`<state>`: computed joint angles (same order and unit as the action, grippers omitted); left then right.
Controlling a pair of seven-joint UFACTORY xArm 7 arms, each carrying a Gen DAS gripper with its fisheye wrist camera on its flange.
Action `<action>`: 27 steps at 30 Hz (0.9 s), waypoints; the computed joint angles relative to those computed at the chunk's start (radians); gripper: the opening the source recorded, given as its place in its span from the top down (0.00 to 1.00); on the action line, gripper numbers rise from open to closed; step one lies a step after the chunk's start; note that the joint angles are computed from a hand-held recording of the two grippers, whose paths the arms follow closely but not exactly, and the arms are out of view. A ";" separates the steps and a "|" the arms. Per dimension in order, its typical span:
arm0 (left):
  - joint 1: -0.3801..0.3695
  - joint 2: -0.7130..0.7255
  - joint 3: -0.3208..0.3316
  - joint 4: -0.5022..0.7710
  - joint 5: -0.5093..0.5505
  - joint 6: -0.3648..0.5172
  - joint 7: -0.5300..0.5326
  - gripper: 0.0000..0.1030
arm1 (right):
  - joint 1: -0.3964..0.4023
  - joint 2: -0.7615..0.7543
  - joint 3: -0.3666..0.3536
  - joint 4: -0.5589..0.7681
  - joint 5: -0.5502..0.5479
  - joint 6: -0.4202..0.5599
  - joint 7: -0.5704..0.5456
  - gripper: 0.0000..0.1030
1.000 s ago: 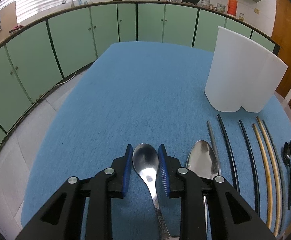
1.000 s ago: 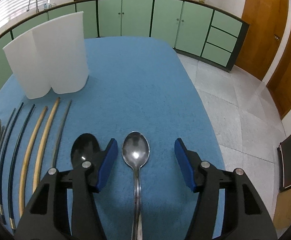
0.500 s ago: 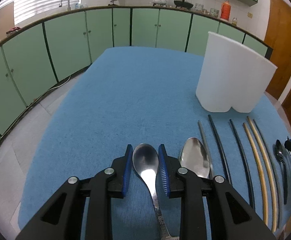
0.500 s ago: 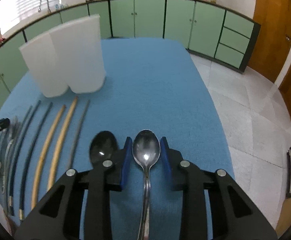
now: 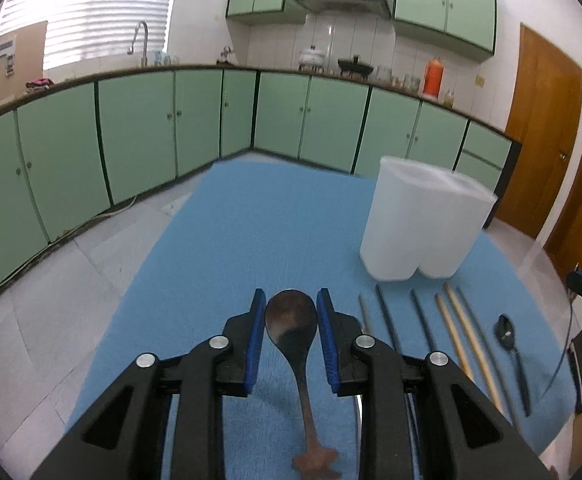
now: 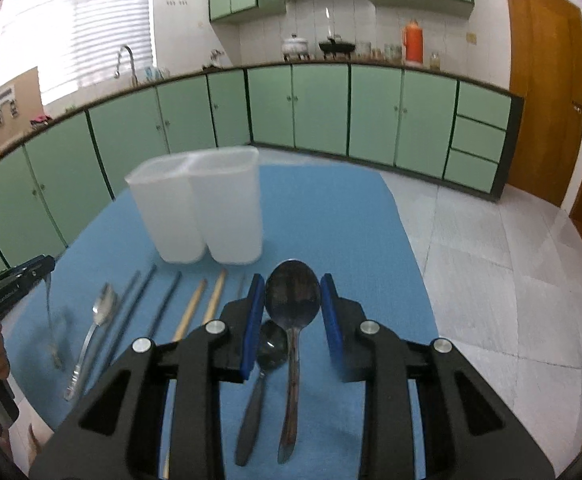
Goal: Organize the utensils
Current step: 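Carry both spoons to the white holder and lower them into its compartments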
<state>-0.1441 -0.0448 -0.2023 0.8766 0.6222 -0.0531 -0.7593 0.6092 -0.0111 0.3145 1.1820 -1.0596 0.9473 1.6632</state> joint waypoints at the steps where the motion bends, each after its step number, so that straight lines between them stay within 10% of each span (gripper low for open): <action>1: 0.008 -0.007 -0.005 -0.003 0.018 -0.010 -0.018 0.75 | 0.002 -0.005 0.002 0.001 -0.004 0.003 0.002 0.74; 10: 0.132 -0.045 -0.125 -0.020 -0.004 -0.067 -0.027 0.75 | 0.007 -0.018 0.017 0.021 -0.070 0.013 0.023 0.74; 18: 0.396 -0.054 -0.389 -0.010 -0.024 -0.091 -0.031 0.75 | 0.004 -0.007 0.011 0.040 -0.101 -0.011 0.015 0.74; 27: 0.423 -0.069 -0.422 -0.005 -0.137 -0.119 0.061 0.75 | 0.004 0.001 0.004 0.066 -0.147 -0.018 0.014 0.74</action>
